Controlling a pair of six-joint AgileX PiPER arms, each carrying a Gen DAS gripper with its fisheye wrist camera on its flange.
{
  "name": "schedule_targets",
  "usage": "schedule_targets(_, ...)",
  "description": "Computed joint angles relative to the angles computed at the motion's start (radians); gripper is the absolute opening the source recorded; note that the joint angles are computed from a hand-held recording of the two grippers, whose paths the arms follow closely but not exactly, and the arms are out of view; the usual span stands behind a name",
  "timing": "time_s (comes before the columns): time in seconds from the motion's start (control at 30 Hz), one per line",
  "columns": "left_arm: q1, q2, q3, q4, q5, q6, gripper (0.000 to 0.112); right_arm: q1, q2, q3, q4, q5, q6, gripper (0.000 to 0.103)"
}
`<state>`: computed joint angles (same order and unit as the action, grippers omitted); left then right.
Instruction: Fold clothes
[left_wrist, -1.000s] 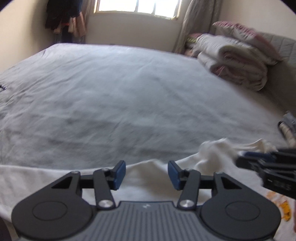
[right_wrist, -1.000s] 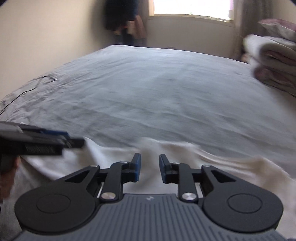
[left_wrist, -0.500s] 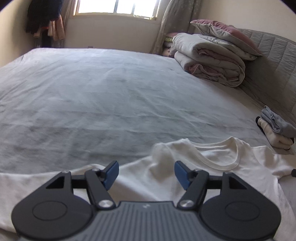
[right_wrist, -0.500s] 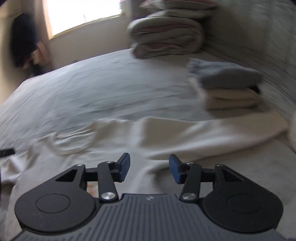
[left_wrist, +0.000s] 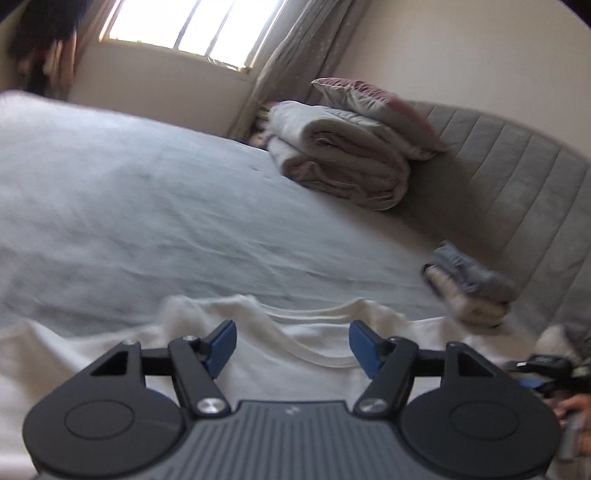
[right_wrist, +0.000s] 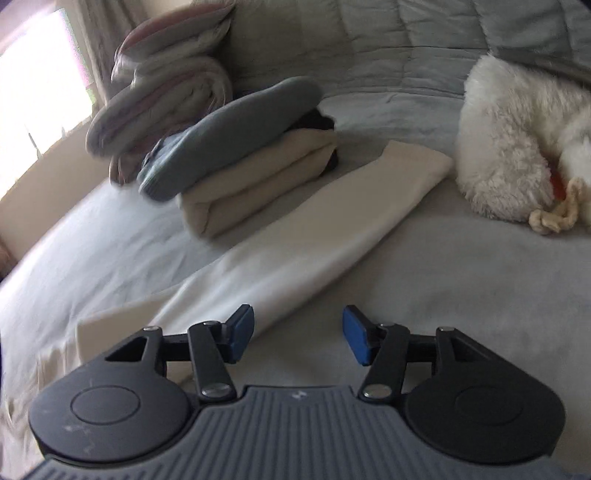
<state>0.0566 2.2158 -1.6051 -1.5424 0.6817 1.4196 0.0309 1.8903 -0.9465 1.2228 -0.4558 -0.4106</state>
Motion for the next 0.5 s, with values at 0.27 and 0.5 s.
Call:
schedule_targets(0.27, 0.015, 0.117, -0.085, 0.007, 0.122, -0.14, 0.068, -0.034, 0.107, -0.076, -0.044, -0.119, 0.087, 0.008)
schedule_targets(0.5, 0.04, 0.16, -0.143, 0.024, 0.188, -0.245, 0.068, 0.119, -0.005, -0.057, -0.017, -0.302, -0.054, 0.008)
